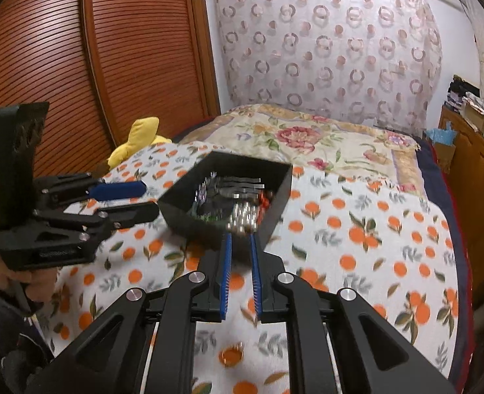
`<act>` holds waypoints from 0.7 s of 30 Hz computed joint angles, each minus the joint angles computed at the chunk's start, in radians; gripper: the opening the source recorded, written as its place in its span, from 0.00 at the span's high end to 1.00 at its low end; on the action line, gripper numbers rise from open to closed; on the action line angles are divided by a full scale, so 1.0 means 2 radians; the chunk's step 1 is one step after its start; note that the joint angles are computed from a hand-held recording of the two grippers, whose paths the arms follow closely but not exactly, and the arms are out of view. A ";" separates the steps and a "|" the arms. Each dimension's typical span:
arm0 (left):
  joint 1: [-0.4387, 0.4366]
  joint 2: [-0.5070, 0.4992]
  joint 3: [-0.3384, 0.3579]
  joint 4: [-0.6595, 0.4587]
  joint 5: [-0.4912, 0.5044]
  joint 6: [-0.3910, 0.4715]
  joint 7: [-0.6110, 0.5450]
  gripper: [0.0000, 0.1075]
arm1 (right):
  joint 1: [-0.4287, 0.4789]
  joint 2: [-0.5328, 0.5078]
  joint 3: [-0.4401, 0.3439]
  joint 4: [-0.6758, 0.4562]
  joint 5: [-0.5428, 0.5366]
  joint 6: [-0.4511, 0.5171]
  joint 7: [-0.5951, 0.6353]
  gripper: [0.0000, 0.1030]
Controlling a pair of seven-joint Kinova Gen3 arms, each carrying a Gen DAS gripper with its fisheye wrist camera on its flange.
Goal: Organize jewelry
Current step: 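Release the pendant and pearls into the black box with both tools, then move both open tools to the gold ring and small charm on the cover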
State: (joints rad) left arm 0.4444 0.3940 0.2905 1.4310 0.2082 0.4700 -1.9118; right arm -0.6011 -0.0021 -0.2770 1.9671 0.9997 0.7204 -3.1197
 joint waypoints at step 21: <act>-0.019 -0.041 -0.005 0.104 0.009 -0.019 0.001 0.22 | -0.043 0.022 -0.009 0.044 -0.044 0.012 -0.016 0.72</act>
State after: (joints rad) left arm 0.4056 0.3118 0.2815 1.6390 0.2253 0.4328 -1.9091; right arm -0.6867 0.0410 -0.2956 2.0550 0.9121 0.7452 -3.1525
